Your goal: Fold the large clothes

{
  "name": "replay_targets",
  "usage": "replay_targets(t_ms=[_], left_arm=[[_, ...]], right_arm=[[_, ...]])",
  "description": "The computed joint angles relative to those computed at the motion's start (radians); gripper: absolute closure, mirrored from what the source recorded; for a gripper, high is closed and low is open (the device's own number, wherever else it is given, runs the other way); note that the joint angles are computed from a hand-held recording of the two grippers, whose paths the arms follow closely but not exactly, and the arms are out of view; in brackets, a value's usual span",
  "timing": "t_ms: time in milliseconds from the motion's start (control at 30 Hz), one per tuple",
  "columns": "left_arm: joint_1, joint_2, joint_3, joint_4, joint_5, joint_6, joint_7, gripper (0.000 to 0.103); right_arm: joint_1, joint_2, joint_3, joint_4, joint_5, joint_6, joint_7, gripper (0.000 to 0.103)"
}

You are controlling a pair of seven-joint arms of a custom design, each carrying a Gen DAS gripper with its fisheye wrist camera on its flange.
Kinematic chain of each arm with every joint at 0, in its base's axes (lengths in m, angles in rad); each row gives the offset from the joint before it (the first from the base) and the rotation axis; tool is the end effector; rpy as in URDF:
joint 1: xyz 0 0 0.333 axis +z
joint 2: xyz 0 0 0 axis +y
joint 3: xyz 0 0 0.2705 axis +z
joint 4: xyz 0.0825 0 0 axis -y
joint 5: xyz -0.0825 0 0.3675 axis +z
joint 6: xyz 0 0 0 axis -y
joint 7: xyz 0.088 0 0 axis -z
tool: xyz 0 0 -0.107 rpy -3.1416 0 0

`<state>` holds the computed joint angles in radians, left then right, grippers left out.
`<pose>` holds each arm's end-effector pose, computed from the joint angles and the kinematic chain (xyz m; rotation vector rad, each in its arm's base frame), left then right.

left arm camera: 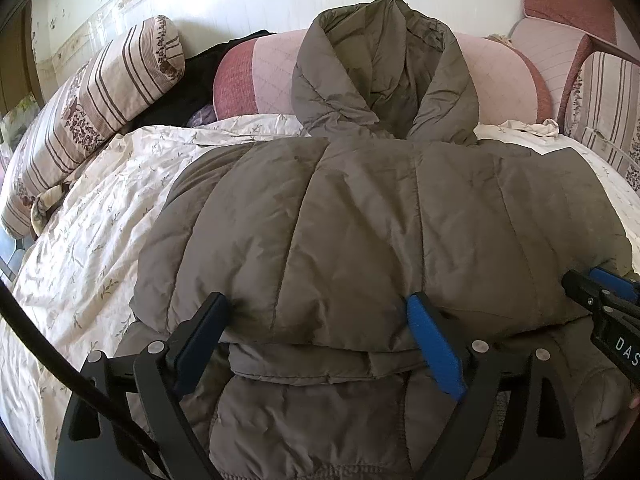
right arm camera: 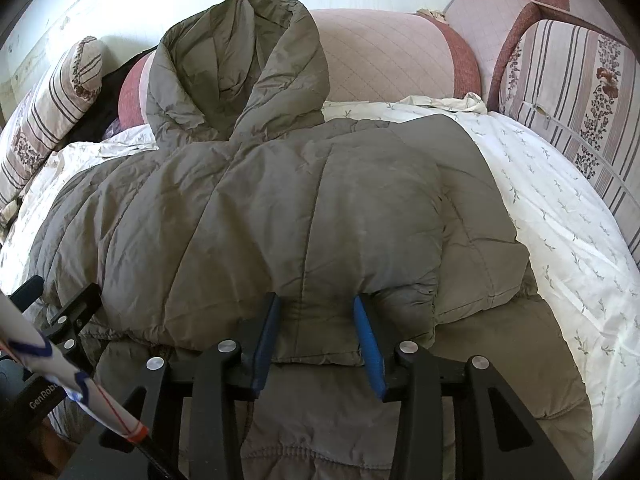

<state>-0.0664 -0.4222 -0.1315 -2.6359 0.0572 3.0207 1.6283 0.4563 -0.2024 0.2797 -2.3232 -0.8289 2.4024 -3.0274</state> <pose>0.4368 -0.0930 0.4469 -1.4383 1.9933 -0.7144 0.3721 0.3324 0.4128 -1.4230 2.1197 -0.7010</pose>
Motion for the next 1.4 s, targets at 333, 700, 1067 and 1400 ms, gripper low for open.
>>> replay_targets(t_ms=[333,700,1067,1400], left_arm=[[-0.007,-0.002,0.008,-0.005,-0.007,0.011,0.004,0.012],[0.171,0.023,-0.038,0.065,0.020,0.077,-0.115,0.012],[0.063,0.121,0.107,0.201,-0.152,-0.162,0.011,0.012],[-0.009,0.063,0.193,0.194,-0.382,-0.141,0.151,0.012]], right_arm=[[0.000,-0.012,0.005,-0.006,-0.013,0.000,0.011,0.057],[-0.045,-0.214,0.050,-0.124,-0.133,0.014,0.175,0.056],[-0.057,-0.311,0.050,-0.072,0.118,-0.035,-0.054,0.056],[-0.113,-0.107,0.053,0.390,0.198,-0.210,-0.378,0.056]])
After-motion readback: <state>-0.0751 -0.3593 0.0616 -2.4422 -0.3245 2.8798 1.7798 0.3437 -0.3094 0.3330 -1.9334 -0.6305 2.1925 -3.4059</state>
